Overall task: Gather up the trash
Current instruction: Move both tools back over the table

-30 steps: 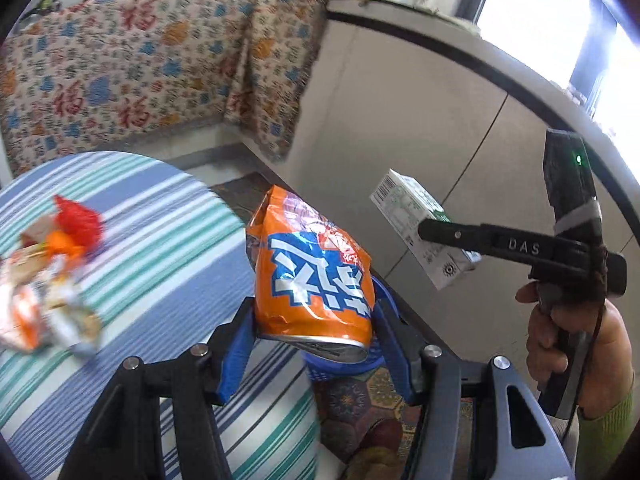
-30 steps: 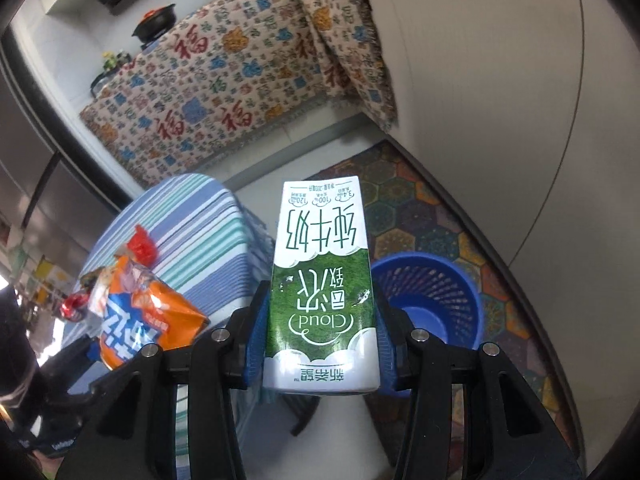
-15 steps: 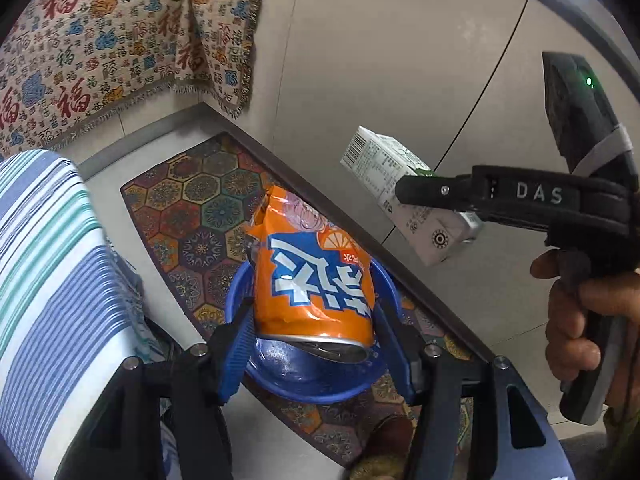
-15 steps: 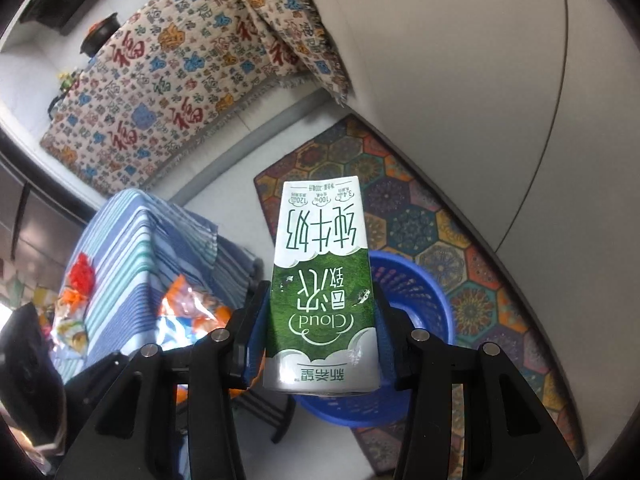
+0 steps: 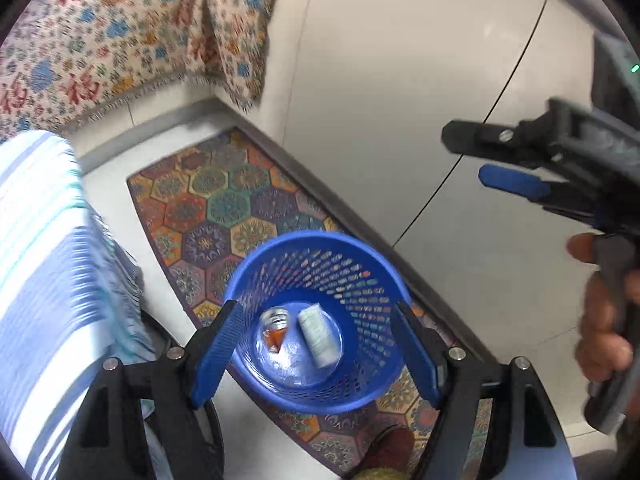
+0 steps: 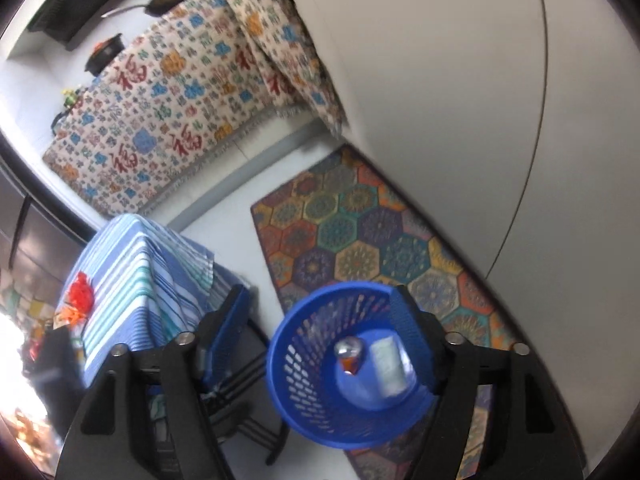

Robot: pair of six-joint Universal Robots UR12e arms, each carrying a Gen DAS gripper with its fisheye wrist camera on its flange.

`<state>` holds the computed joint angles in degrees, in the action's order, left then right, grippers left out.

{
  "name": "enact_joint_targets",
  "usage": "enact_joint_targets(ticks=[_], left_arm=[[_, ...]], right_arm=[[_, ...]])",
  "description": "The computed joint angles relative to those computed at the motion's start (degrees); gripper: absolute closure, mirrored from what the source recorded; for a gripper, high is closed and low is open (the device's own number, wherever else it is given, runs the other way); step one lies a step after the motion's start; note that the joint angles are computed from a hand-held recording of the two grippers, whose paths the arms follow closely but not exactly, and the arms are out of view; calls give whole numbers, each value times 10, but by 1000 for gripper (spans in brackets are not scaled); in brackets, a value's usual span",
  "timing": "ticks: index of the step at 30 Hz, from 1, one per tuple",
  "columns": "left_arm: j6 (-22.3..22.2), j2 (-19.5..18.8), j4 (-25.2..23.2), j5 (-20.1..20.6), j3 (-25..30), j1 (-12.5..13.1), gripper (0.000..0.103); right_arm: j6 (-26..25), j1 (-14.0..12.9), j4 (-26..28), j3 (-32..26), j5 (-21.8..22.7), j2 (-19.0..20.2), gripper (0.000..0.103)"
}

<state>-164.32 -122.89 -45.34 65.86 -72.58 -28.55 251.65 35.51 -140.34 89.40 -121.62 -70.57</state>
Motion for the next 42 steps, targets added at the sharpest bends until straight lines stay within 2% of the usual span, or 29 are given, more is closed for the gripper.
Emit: enact_joint_targets(ticks=[2, 6, 9, 13, 15, 18, 21, 25, 28, 31, 33, 38, 42], left_arm=[[-8, 26, 31, -12, -31, 11, 26], [-17, 79, 74, -22, -91, 35, 26], [-17, 115, 88, -6, -132, 57, 26], [-24, 151, 106, 41, -178, 88, 26], [-29, 163, 117, 63, -197, 105, 26], [-40, 172, 121, 96, -214, 131, 26], [-55, 175, 129, 125, -225, 156, 26], [-64, 172, 137, 155, -229, 183, 26], [-71, 164, 133, 161, -223, 201, 26], [-69, 156, 130, 160, -217, 213, 26], [-57, 154, 139, 159, -219, 218, 21], [-55, 149, 132, 152, -208, 219, 21], [-58, 151, 154, 113, -208, 226, 21]], right_arm=[[-10, 10, 21, -19, -34, 7, 13], [-59, 30, 35, -62, -84, 26, 11], [-95, 45, 30, -100, -105, 48, 9], [-168, 62, 18, -169, -111, 93, 7], [-207, 69, 18, -211, -103, 121, 6], [-263, 77, 20, -285, -60, 171, 6], [-279, 81, 55, -356, -4, 218, 7], [-304, 89, 148, -473, 51, 288, 7], [-324, 96, 210, -554, 56, 336, 7], [-323, 96, 253, -606, 60, 366, 7], [-319, 94, 273, -627, 64, 378, 7], [-320, 90, 290, -648, 76, 390, 7], [-330, 93, 288, -664, 68, 399, 7]])
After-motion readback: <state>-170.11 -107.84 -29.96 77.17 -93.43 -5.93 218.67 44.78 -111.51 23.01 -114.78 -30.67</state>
